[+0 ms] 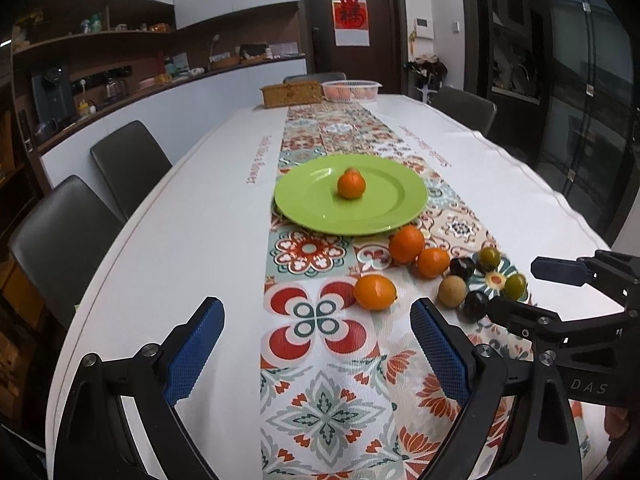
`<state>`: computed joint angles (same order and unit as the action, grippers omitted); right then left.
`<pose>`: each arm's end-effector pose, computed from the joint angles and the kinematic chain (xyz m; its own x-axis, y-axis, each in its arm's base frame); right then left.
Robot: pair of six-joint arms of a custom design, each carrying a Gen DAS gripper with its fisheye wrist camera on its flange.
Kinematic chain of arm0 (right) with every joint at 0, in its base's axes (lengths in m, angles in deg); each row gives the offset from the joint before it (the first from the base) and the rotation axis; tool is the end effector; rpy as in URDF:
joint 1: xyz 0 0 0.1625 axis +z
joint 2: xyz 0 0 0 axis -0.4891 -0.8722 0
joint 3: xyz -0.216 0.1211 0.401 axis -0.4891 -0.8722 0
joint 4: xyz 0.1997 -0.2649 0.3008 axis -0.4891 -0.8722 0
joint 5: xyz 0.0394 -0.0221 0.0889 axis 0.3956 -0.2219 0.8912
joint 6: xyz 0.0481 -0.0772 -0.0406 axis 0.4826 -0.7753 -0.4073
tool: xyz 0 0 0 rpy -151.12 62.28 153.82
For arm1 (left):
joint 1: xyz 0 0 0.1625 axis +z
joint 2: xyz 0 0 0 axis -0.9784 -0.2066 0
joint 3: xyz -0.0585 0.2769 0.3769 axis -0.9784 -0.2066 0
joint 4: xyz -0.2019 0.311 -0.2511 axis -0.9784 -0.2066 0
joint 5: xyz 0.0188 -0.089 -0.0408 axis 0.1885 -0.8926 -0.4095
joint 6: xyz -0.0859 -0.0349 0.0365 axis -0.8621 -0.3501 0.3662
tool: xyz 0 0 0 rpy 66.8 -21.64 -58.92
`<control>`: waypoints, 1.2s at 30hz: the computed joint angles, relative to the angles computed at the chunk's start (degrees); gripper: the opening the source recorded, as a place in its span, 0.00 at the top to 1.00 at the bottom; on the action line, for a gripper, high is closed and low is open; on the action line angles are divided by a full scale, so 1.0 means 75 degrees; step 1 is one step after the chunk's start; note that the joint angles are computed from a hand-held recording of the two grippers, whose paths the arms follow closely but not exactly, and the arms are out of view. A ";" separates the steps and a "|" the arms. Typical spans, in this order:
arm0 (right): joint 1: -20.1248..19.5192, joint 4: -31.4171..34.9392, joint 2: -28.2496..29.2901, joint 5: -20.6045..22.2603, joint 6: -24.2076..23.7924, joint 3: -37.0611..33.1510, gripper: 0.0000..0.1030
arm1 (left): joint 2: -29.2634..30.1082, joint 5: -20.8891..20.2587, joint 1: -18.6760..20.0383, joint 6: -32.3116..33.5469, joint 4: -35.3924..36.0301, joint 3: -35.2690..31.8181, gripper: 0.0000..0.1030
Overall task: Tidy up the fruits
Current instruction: 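Move both tools back to the fruit cluster and open them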
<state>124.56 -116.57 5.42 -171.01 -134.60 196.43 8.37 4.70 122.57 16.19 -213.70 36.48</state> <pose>0.1579 -0.5772 0.1174 -0.6118 -0.5659 0.5527 -0.7514 0.6340 -0.1827 -0.2026 -0.5180 0.0630 -0.6326 -0.2064 -0.7465 0.4765 0.6560 -0.5853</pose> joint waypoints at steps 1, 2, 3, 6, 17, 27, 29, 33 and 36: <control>-0.0008 0.0044 0.0033 -0.0025 0.0009 -0.0020 0.35 | 0.0028 -0.0055 0.0046 0.0052 0.0004 -0.0015 0.08; -0.0013 0.0091 0.0064 -0.0044 0.0003 -0.0047 0.35 | 0.0090 -0.0087 0.0074 0.0183 -0.0141 -0.0028 0.08; -0.0022 0.0123 0.0105 -0.0081 -0.0020 -0.0071 0.35 | 0.0095 -0.0142 0.0112 0.0207 -0.0135 -0.0030 0.08; -0.0046 0.0260 0.0216 -0.0229 -0.0024 -0.0166 0.40 | 0.0124 -0.0295 0.0246 0.0246 -0.0104 -0.0051 0.08; -0.0152 0.0700 0.0488 -0.0490 0.0107 -0.0463 0.53 | 0.0227 -0.0883 0.0645 0.0603 -0.0102 -0.0212 0.17; -0.0146 0.0741 0.0615 -0.0537 0.0266 -0.0531 0.56 | 0.0267 -0.1474 0.0882 0.1442 -0.0809 -0.0317 0.24; -0.0162 0.0712 0.0627 -0.0514 0.0254 -0.0541 0.56 | 0.0324 -0.1598 0.0932 0.1704 -0.0798 -0.0456 0.25; -0.0195 0.0841 0.0609 -0.0478 0.0346 -0.0609 0.59 | 0.0461 -0.1749 0.1033 0.2112 -0.0703 -0.0771 0.27; -0.0211 0.0927 0.0620 -0.0493 0.0412 -0.0674 0.61 | 0.0540 -0.1793 0.1090 0.2230 -0.0470 -0.1006 0.30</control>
<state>122.98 -109.62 10.08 -174.71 -131.51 191.37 12.43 -8.75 130.74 32.91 -217.23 28.93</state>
